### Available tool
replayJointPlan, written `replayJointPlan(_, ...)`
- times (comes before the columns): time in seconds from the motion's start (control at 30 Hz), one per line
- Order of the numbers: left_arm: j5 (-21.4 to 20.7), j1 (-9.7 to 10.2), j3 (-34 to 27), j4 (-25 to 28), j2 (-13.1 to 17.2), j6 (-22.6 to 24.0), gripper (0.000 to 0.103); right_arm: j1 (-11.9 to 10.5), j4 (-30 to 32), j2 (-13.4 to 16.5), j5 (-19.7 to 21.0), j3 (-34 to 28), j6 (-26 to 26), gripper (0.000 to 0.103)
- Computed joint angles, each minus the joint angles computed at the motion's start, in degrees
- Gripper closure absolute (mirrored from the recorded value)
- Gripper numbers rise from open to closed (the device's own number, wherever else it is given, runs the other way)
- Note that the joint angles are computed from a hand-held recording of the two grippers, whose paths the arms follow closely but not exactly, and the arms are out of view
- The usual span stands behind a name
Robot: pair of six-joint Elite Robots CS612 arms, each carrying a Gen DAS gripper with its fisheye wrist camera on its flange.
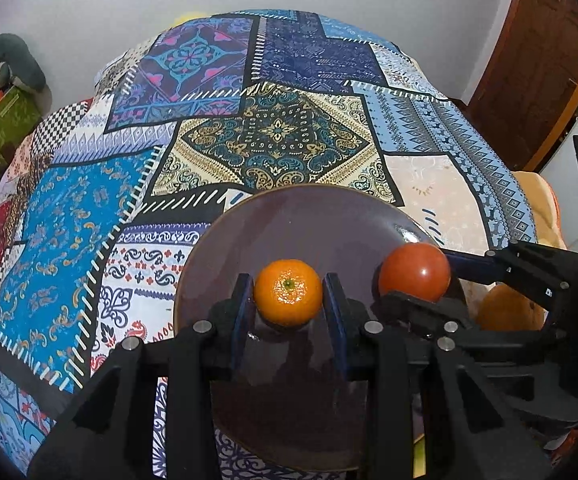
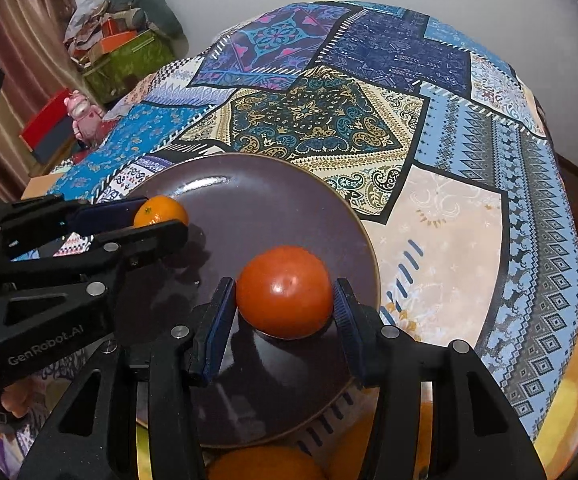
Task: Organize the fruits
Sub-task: 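Carry the mandarin and tomato in both tools over the purple plate, then open both tools to set the mandarin and tomato on the plate, then grasp the green-yellow corn cob with the left tool while the right grasps the yellow cylinder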
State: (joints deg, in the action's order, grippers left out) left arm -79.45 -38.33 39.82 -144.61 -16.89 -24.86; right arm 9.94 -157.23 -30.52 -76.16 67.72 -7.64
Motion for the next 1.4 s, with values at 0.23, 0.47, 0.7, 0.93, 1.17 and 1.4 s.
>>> replayJointPlan(0.23, 0.0, -0.3, 3.13, -2.23, -1.66, 0.22, 0.062, -0.11, -1.94, -0.86, 0.4, 1.34, 0.54, 0.056)
replayJointPlan(0.47, 1.44, -1.11, 8.79, -6.64, -4.95, 1.23, 0.056, -0.64, -7.07, -3.23, 0.96, 5.29, 2.32, 0.056)
replayJointPlan(0.7, 3.33, -2.31, 15.52, -12.63, -9.03, 2.66, 0.049, -1.36, -13.94, -6.58, 2.21, 10.48, 4.29, 0.056)
replayJointPlan(0.93, 4.35, -3.74, 23.25, -18.68, -13.39, 4.57, 0.039, -1.64, -21.21, -10.21, 1.1, 17.25, 5.05, 0.051)
replayJointPlan(1.17, 3.46, -4.26, 28.39, -17.91, -15.1, 3.34, 0.032, -1.98, -24.17, -12.84, -1.55, 24.43, 6.46, 0.045)
replayJointPlan(1.4, 1.25, -3.91, 30.04, -16.06, -14.89, 1.68, 0.032, -2.44, -22.28, -13.66, -2.07, 28.58, 9.87, 0.039)
